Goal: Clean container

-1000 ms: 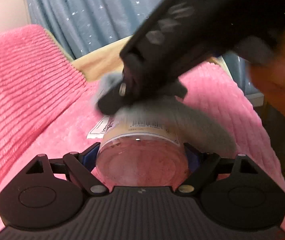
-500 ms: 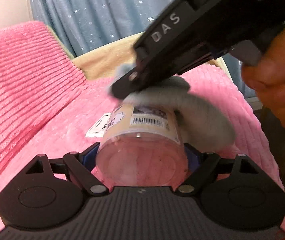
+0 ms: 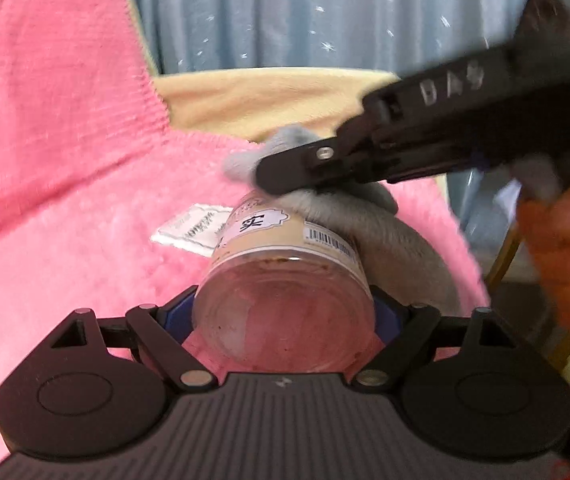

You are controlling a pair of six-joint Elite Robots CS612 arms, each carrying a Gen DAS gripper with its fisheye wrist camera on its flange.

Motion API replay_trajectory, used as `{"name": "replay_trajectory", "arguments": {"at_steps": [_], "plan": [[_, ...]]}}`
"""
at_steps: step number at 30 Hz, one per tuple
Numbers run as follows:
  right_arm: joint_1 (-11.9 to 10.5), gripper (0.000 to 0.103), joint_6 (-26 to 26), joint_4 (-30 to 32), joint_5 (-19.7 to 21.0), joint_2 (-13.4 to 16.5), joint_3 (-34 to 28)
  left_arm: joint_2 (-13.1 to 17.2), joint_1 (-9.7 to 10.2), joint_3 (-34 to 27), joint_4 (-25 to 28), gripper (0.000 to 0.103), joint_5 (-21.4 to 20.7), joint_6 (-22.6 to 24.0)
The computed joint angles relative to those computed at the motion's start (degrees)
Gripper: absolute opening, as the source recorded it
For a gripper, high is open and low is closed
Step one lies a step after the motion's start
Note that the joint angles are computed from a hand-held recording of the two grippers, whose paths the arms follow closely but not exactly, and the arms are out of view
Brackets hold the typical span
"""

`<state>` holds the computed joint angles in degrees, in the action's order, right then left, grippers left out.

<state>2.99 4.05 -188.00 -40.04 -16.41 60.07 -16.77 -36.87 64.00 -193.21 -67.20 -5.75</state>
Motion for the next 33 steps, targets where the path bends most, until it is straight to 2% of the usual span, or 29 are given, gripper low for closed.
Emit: {"name": "replay_trajectory", "arguments": {"at_steps": [3,5,8,10,12,15,17,18,22,23,26,30,33], "plan": [[0.4,0.002,-7.3,5.2,3.4,-1.1,1.3,0.5,-1.1,-0.6,0.8,0.085,4.4,7.5],[0.4,0.001,-8.6,4.3,2.0,-1.1,1.3,0.8,-1.45,-1.0,0.8,0.085,5.6,9.8],[0.3,0.001,-2.0,-2.8,-4.6,0.0,0.1,1.1,-1.78,-1.7,0.9,0.085,6.7,12.2],[-0.1,0.001,1.3,-4.2,-5.9,0.5,-0.6,1.2,-1.84,-1.9,1.0,0.085,6.8,12.4],[-0.1,0.002,-0.9,-3.2,-4.0,0.0,0.2,1.1,-1.71,-1.7,1.1,0.085,6.4,11.4],[0.0,0.002,-9.3,3.3,2.7,-1.0,1.3,1.0,-1.34,-1.6,1.2,0.085,5.6,10.2],[0.3,0.001,-12.9,4.2,2.1,-1.3,1.6,1.1,-1.4,-1.8,1.4,0.085,5.9,10.6],[0.5,0.001,-12.7,3.4,1.4,-1.2,1.5,1.1,-1.41,-1.8,1.4,0.085,6.0,10.8],[0.4,0.001,-1.8,-3.4,-5.9,1.0,-1.8,1.2,-1.5,-2.0,1.2,0.085,6.2,11.4],[0.2,0.001,-0.3,-4.0,-6.4,1.4,-2.3,1.2,-1.49,-2.0,1.2,0.086,6.2,11.2],[0.2,0.001,-0.3,-4.8,-6.6,1.6,-2.1,0.5,-0.96,-1.2,1.3,0.086,3.5,6.1],[0.3,0.001,-0.3,-5.2,-7.2,1.7,-2.1,-0.3,1.13,0.7,-3.0,0.087,-5.1,-7.9],[0.4,0.001,0.6,-5.2,-7.4,2.0,-2.6,-0.3,1.88,0.7,-3.2,0.087,-8.1,-11.8]]}}
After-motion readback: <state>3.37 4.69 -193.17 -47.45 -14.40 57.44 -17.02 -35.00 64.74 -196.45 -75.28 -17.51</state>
